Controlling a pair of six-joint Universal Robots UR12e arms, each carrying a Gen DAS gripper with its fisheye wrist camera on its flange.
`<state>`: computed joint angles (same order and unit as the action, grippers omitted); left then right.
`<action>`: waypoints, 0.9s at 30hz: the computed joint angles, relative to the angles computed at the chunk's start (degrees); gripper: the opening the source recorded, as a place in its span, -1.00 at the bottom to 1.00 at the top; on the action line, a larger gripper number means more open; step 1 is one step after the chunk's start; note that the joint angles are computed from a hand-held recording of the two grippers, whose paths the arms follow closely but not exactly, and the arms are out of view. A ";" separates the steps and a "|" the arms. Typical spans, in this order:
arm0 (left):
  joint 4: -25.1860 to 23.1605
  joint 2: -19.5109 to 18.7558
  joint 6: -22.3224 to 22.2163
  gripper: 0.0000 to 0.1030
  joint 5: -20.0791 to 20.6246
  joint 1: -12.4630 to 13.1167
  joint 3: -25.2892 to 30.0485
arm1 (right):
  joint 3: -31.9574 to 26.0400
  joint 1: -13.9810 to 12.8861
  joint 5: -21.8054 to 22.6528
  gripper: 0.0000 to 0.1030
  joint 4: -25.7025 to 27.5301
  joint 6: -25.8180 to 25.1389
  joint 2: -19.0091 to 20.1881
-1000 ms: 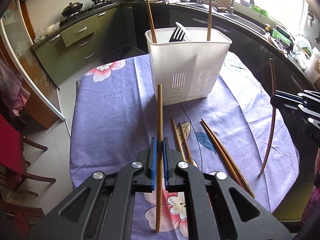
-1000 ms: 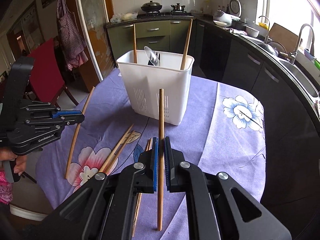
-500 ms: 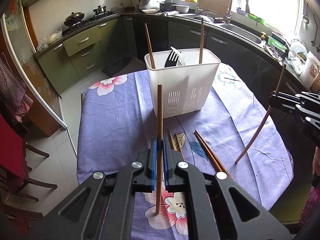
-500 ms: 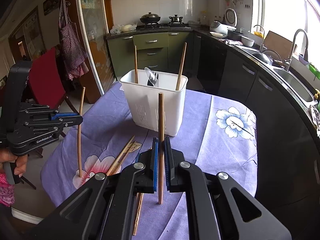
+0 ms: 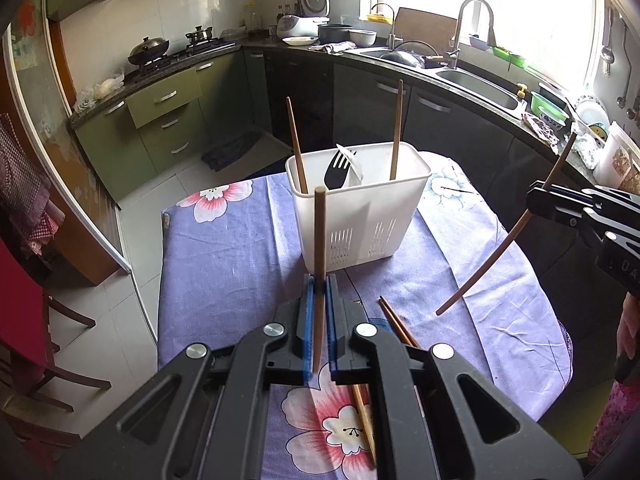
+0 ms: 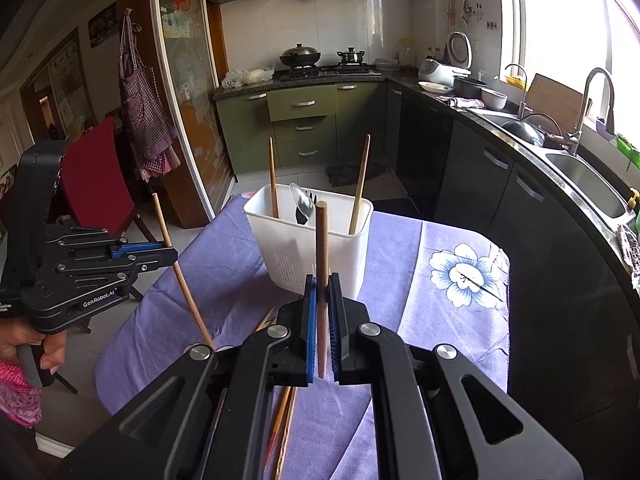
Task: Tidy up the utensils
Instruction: 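Lift the chopstick with the left tool while the right tool lifts its chopstick toward the caddy, then lower the left tool's chopstick into the caddy while the right tool releases its chopstick there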
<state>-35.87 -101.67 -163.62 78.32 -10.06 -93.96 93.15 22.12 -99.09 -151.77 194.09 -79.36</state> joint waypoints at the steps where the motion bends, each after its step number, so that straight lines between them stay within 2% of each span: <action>1: -0.03 -0.15 -0.02 -0.89 -0.04 -0.05 0.41 | -0.36 -0.11 0.07 -0.87 0.03 -0.03 0.06; 19: -2.48 -1.56 0.57 -0.89 -3.64 -0.69 9.49 | -10.32 -1.77 0.02 -0.87 2.08 -2.24 1.76; 24: -0.22 -1.31 -0.52 -0.89 -5.28 -0.61 11.36 | -12.93 -2.52 0.41 -0.87 1.08 -2.43 2.40; 27: 2.09 -1.73 -1.36 -0.89 -4.43 -1.02 12.49 | -14.57 -3.03 0.83 -0.87 0.55 -2.49 3.14</action>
